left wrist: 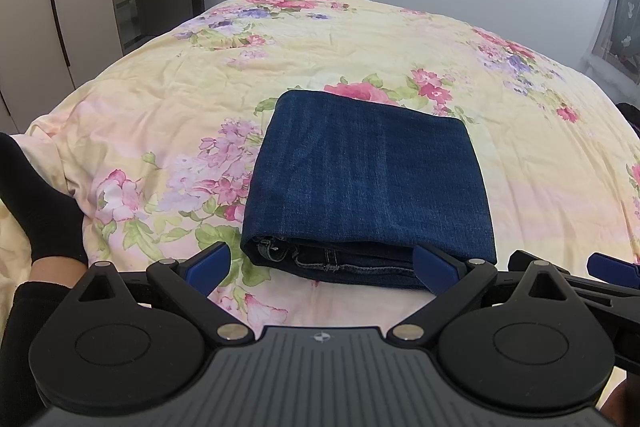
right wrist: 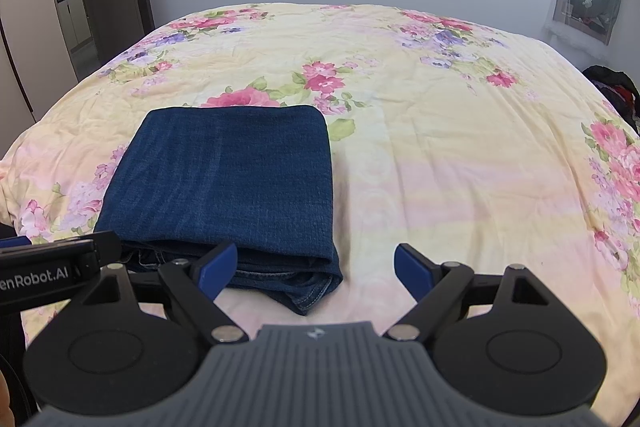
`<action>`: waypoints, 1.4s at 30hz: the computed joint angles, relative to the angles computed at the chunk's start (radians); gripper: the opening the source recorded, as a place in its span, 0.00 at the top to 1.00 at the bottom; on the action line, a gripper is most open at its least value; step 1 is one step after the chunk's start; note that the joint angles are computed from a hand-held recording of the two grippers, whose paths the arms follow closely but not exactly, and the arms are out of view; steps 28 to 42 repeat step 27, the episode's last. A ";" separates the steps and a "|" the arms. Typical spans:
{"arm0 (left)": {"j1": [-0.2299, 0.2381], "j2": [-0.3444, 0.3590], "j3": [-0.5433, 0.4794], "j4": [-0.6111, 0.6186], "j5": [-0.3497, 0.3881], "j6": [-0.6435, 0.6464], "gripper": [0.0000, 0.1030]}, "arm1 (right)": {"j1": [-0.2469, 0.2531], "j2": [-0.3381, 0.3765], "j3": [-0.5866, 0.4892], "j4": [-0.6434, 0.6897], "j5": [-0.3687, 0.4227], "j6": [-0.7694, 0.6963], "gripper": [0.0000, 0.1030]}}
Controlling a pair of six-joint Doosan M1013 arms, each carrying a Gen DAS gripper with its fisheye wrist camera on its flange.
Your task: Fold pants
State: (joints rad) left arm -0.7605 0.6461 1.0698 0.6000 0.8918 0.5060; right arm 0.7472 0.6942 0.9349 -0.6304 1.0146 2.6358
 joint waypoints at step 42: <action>0.006 -0.006 0.012 -0.026 -0.046 0.017 0.00 | -0.004 -0.011 0.027 -0.001 -0.016 0.015 0.20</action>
